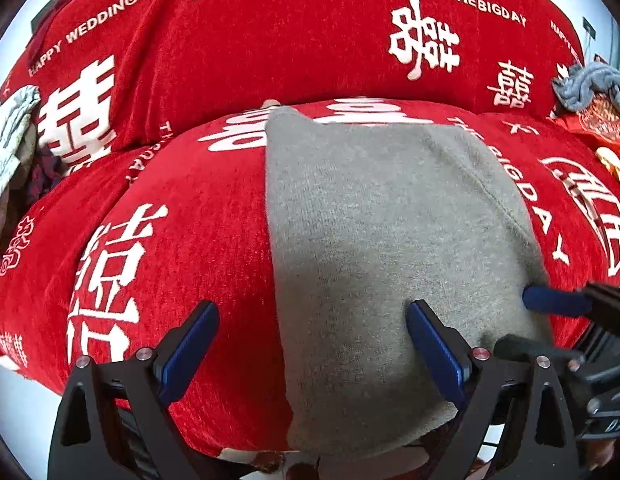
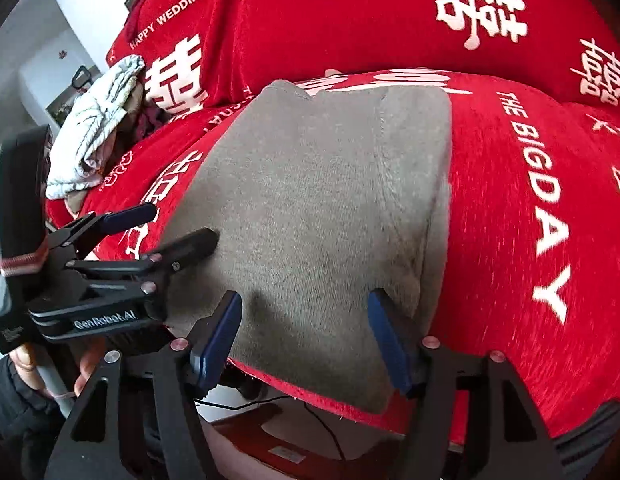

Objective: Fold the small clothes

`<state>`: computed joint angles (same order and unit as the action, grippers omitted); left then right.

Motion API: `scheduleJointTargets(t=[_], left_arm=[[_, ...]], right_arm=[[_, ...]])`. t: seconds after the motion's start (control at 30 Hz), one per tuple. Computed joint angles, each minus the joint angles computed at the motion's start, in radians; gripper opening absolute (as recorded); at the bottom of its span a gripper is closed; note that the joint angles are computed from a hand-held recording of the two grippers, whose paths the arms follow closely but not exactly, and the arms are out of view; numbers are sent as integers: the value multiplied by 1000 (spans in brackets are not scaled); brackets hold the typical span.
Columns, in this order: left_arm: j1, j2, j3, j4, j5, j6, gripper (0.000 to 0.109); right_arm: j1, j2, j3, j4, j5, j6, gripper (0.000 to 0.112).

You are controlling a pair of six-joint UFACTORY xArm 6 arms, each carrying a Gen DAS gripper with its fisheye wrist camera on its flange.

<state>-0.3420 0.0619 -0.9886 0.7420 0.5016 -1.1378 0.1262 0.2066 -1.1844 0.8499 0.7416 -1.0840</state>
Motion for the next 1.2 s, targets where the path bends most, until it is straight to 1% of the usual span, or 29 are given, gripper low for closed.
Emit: scheduleJointTargets(t=[0.03,0.07,0.1,0.13,0.2,0.23,0.27,0.3,0.37,0.43,0.47,0.5,0.53,0.57,0.6,0.67,0.77,0.83,0.9,0.93,1.0,1.2], left_arm=[[-5,-8,2,25,7,-23,95],[-14,-28,8,90,20,-83,95],[-18,-43,18,139,22,-132,95],[-25,-66,32,212,23,-207,95],[-40,-83,34,285,49,-287,95],[-42,-86,34,298,50,-303,95],[-41,-92,38,307,30,-303,95],[-44,-94,36,302,29,-289,95],[-72,-101,27,328,85,-307,95],[-99,-114,28,383,140,-360,95],[-119,-120,28,411,189,-395,95],[-129,-121,26,410,220,-400,96],[-133,-122,25,401,232,-396,96],[-129,-122,23,371,229,-369,96],[-119,-128,29,353,206,-355,96],[-119,-140,37,370,209,-387,96],[-121,-135,33,367,193,-361,96],[-130,-123,22,362,203,-345,96],[-142,-113,14,361,226,-343,96],[-140,-113,16,359,221,-340,96],[-133,-119,23,350,203,-334,96],[-144,-124,23,357,228,-341,95]], right_arm=[[8,-19,21,0,-29,-7,69],[17,-44,50,9,-69,-24,69],[32,-81,94,39,-134,-58,69],[45,-105,122,61,-185,-79,69],[83,-156,186,111,-315,-119,71],[101,-171,206,132,-370,-135,72],[112,-182,216,148,-405,-145,73],[128,-194,227,178,-448,-166,73],[146,-214,242,248,-510,-227,73],[158,-229,251,290,-550,-266,74],[163,-234,255,313,-571,-285,75],[162,-241,259,343,-582,-305,76],[160,-245,260,356,-582,-310,76],[155,-248,261,363,-580,-308,76],[152,-248,261,365,-579,-306,76],[151,-242,259,353,-582,-291,76],[153,-235,262,307,-579,-258,76],[156,-231,270,254,-570,-219,76],[165,-233,282,239,-581,-216,76],[166,-233,284,234,-581,-218,76],[169,-239,289,242,-583,-229,76],[169,-255,295,277,-581,-259,76]])
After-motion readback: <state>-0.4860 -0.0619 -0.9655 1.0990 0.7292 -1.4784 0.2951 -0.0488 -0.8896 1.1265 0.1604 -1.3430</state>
